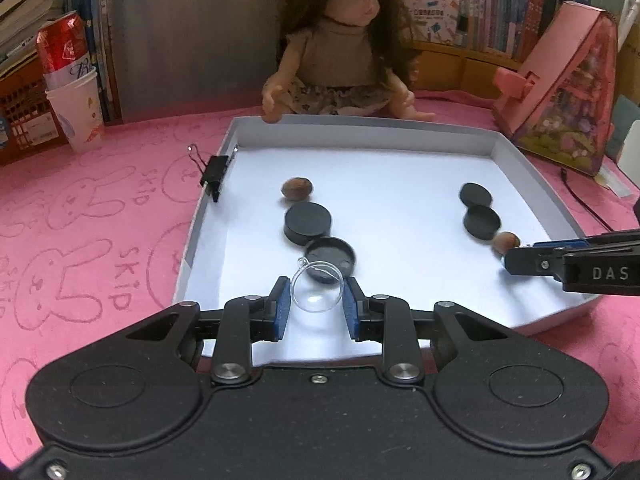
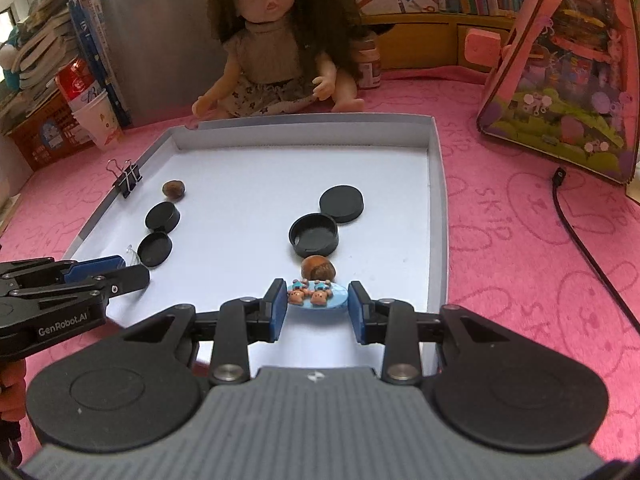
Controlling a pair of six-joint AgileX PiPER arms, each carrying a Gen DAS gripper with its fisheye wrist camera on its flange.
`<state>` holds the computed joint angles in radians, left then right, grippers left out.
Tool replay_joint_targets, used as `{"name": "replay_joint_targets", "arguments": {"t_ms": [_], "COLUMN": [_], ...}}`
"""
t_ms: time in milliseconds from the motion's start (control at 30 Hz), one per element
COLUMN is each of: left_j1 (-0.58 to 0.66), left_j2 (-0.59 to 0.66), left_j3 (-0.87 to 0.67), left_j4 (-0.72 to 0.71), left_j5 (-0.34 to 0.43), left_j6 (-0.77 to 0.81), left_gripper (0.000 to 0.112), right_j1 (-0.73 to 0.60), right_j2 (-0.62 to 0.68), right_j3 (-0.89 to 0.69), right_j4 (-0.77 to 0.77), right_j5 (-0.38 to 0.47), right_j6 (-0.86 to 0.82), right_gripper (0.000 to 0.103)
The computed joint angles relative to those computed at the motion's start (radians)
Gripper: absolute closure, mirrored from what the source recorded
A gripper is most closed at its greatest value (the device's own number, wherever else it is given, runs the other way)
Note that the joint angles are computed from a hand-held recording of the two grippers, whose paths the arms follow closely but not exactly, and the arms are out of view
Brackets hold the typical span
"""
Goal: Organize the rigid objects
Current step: 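Carry the clear dome and blue beaded toy over the tray with both grippers, then open the left gripper to drop the dome while the right gripper releases the toy into the tray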
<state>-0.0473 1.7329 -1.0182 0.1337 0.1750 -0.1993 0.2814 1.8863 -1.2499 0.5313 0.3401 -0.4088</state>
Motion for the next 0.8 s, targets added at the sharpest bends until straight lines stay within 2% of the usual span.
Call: {"name": "replay_joint_targets", "arguments": {"t_ms": [333, 400, 467, 533, 600, 667, 800], "left_j1": [-0.005, -0.002, 0.004, 0.004, -0.001, -0.004, -0.005], "left_j2": [0.051, 0.051, 0.044, 0.032, 0.013, -0.012, -0.073], "left_j3": [-0.038, -0.038, -0.034, -0.024, -0.007, 0.017, 0.072], "left_j4": [0.379, 0.332, 0.225, 0.229, 0.302, 0.351, 0.281], "left_j5": [-0.02, -0.023, -0.026, -0.028, -0.034, -0.046, -0.069], "left_j6": [-0.395, -0.349, -0.242, -0.242, -0.31, -0.353, -0.27], "left_gripper": [0.086, 0.086, 0.086, 0.081, 0.072, 0.069, 0.063], "right_j1": [0.005, 0.004, 0.0, 0.0, -0.005, -0.009, -0.015], "right_j2": [0.038, 0.041, 0.038, 0.026, 0.013, -0.002, -0.045], "right_j3": [-0.048, -0.05, -0.044, -0.028, -0.011, 0.007, 0.06], "right_j4": [-0.073, -0.065, -0.025, 0.006, 0.073, 0.129, 0.263], "right_j5": [-0.017, -0.02, -0.023, -0.038, -0.045, -0.053, -0.076], "right_j6": [0.091, 0.085, 0.043, 0.013, -0.055, -0.107, -0.257], "right_gripper": [0.065, 0.064, 0.061, 0.047, 0.043, 0.039, 0.032]}}
